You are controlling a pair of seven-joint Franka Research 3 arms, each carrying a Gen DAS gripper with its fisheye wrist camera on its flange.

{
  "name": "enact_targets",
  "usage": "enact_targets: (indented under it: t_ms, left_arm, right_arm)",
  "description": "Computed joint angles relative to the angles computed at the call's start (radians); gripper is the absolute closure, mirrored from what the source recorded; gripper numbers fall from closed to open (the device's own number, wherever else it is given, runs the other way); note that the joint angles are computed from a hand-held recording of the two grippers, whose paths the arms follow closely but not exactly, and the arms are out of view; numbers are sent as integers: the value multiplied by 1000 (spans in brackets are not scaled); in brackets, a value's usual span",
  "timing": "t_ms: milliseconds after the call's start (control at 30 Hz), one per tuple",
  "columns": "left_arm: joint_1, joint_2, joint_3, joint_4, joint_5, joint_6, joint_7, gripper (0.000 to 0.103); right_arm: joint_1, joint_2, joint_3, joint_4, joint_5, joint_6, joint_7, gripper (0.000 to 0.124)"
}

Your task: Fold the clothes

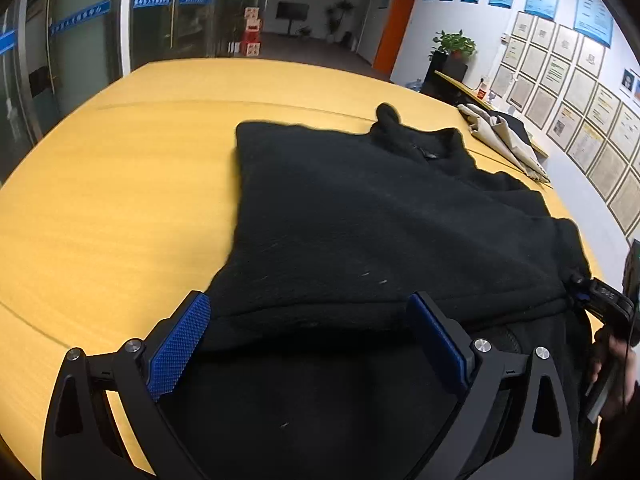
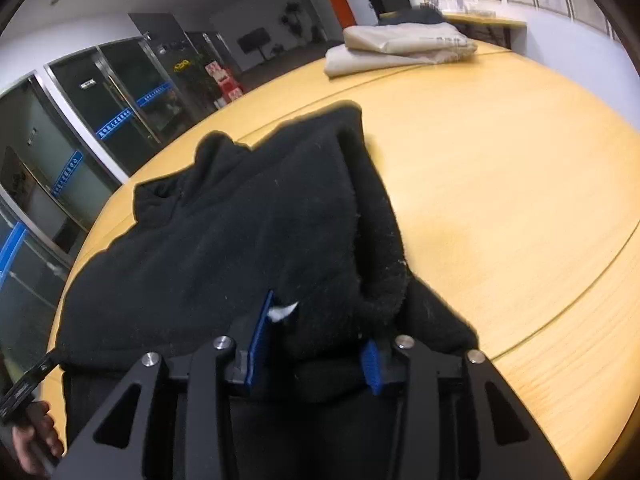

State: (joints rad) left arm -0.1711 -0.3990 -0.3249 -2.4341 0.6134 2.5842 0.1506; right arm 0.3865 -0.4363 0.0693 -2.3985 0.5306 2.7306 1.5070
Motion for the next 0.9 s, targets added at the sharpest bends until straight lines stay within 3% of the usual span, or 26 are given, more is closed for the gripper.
enact_targets:
  t_ms: [100, 267, 300, 400, 500, 567, 667, 833, 900]
  left_arm:
    - [-37, -44, 24, -32, -25, 83, 63, 4]
    - [4, -22, -14, 25, 34, 135, 115, 2]
    - [12, -16, -20, 39, 50, 143, 123, 1]
    - [-21, 79, 31, 70, -35, 124, 224, 1]
    - [-34, 148, 36, 81, -62, 59, 293, 2]
    - [-31, 145, 20, 77, -17, 40, 278, 2]
    - [-54, 107, 28, 69, -60, 14, 285, 2]
    - [-109, -89, 0, -34, -115, -14, 252, 1]
    - [-151, -173, -17, -74, -160, -59, 244, 1]
  right_arm:
    - [-11, -36, 0, -4, -1, -6, 19, 63]
    - [-80, -122, 38, -31, -96, 76, 75, 45]
    - [-70, -122, 34, -27, -109, 89, 55, 43]
    - [-19, -122, 9, -18, -127, 99, -28, 40]
    - [39, -126, -32, -12, -83, 43, -90, 40]
    - [58, -150, -50, -24, -51, 14, -128, 39]
    - [70, -212, -69, -54, -27, -48, -194, 38]
    - [86, -395, -127, -127, 16, -221, -354, 37]
    - [68, -479, -136, -157, 12, -301, -408, 37]
